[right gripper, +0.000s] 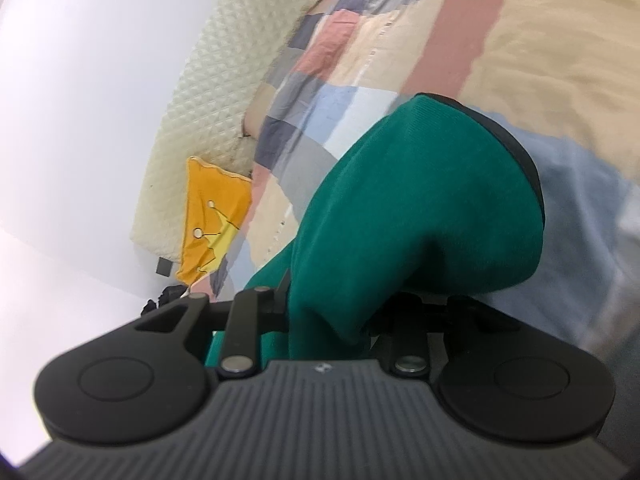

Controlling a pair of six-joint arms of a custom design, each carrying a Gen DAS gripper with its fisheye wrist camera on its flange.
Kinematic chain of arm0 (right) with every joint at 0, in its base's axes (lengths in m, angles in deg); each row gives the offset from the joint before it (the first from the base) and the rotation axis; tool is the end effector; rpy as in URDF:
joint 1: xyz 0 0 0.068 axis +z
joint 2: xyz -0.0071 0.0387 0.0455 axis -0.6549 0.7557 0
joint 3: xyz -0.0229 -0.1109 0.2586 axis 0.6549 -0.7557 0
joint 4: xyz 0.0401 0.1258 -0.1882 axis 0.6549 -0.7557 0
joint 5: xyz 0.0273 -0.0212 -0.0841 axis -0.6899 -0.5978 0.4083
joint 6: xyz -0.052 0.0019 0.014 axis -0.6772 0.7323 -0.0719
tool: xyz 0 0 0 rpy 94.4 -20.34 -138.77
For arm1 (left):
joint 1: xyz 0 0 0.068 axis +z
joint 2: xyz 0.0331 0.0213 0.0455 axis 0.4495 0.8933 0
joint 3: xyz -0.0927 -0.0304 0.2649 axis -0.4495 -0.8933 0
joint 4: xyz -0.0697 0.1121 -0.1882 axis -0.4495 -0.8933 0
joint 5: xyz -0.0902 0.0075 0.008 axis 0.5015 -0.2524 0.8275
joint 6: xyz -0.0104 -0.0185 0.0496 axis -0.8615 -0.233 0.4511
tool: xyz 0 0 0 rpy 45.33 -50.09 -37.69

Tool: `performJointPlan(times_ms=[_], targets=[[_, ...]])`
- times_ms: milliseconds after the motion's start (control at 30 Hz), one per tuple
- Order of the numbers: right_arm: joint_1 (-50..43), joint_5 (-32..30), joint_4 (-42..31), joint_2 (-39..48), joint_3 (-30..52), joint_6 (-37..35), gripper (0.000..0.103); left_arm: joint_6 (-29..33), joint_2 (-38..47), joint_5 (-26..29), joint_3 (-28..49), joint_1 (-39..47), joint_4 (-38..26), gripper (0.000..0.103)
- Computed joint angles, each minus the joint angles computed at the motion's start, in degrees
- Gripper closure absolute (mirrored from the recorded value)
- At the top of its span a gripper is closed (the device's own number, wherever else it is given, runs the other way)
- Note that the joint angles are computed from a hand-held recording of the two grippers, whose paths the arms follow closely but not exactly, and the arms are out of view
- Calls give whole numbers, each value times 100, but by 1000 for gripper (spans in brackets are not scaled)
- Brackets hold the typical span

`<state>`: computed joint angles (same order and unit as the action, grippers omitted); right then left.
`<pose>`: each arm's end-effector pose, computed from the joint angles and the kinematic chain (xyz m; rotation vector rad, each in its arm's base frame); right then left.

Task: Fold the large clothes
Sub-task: 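Lay the held hem over the body and open both grippers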

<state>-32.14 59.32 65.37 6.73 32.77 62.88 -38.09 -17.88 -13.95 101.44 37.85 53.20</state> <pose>0.2374 0.0525 0.2204 0.6013 2.0462 1.1898 0.1714 0.0199 0.2673 -0.9515 2.1508 -0.7678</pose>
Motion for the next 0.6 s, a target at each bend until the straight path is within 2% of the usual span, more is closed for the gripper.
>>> performJointPlan(times_ms=[133, 233, 300, 533, 600], targets=[[21, 20, -701, -124, 259, 148, 65, -234, 102, -159, 69, -116, -94, 64], [-38, -79, -980, 7, 511, 315, 61, -301, 345, -46, 242, -20, -85, 62], [-87, -173, -958, 137, 619, 447, 57, -390, 606, -56, 485, -48, -74, 60], [-344, -769, -508, 728, 1074, 865, 28, -679, 1480, 194, 1209, 45, 165, 48], [-346, -823, -408, 889, 1256, 1013, 26, -767, 1776, 258, 1446, 72, 262, 44]])
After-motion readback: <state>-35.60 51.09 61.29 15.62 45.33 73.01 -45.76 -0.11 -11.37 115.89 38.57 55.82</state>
